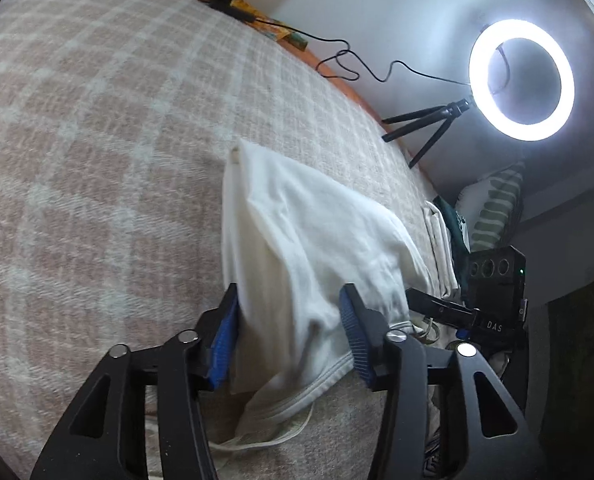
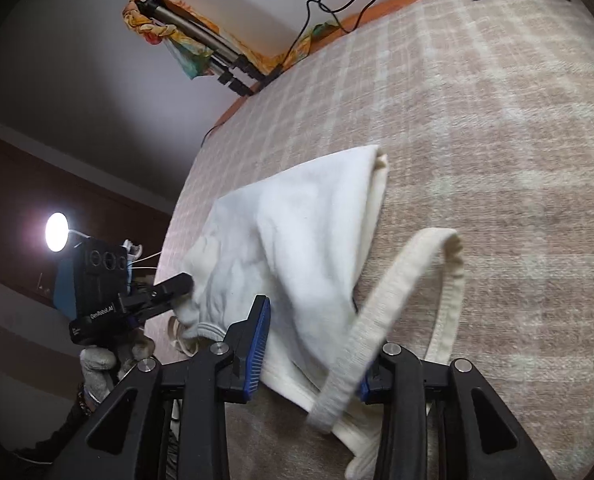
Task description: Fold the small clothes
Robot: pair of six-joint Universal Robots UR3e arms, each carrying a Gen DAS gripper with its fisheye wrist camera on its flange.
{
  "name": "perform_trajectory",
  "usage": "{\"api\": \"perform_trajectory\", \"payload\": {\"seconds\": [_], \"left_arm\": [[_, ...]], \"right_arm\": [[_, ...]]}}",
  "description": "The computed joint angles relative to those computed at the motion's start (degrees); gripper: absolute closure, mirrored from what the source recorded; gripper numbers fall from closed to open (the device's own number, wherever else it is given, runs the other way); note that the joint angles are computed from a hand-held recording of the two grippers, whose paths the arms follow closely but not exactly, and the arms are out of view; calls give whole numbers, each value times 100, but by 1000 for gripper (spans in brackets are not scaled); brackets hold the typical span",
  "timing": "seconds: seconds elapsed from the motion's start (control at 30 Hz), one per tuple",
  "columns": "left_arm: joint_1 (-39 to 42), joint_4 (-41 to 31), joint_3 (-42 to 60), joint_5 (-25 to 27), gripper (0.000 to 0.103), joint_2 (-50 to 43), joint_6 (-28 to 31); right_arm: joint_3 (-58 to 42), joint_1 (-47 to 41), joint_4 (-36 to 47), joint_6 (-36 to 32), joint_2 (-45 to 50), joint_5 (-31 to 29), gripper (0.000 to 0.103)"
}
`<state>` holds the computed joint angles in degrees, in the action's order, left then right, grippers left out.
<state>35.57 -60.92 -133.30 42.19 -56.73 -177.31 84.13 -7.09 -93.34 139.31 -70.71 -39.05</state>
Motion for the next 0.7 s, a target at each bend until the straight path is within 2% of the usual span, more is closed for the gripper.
{"api": "perform_trajectory", "payload": {"seconds": [0.07, 0.17, 0.23, 0.33, 0.37, 0.53, 0.7], "left_arm": [[-114, 179, -14, -12, 54, -84, -34], [-189, 593, -177, 0, 59, -86, -161], [-318, 869, -147, 211, 83, -224, -219], [-127, 927, -286, 122, 93, -221, -347], [-84, 935, -306, 117, 94, -178, -347], [-68, 980, -271, 265, 98, 159, -273], [-374, 1455, -193, 608, 99, 122, -453]], "right_arm": [[31, 5, -6, 30, 80, 187, 64], [-100, 23, 121, 38, 194, 290, 64], [-152, 45, 259, -27, 272, 374, 64], [-38, 144, -20, 127, 201, 327, 65], [-28, 209, -193, 260, 182, 267, 65], [166, 368, -926, 660, 17, -87, 85], [495, 475, -1646, 868, -370, -375, 91]]}}
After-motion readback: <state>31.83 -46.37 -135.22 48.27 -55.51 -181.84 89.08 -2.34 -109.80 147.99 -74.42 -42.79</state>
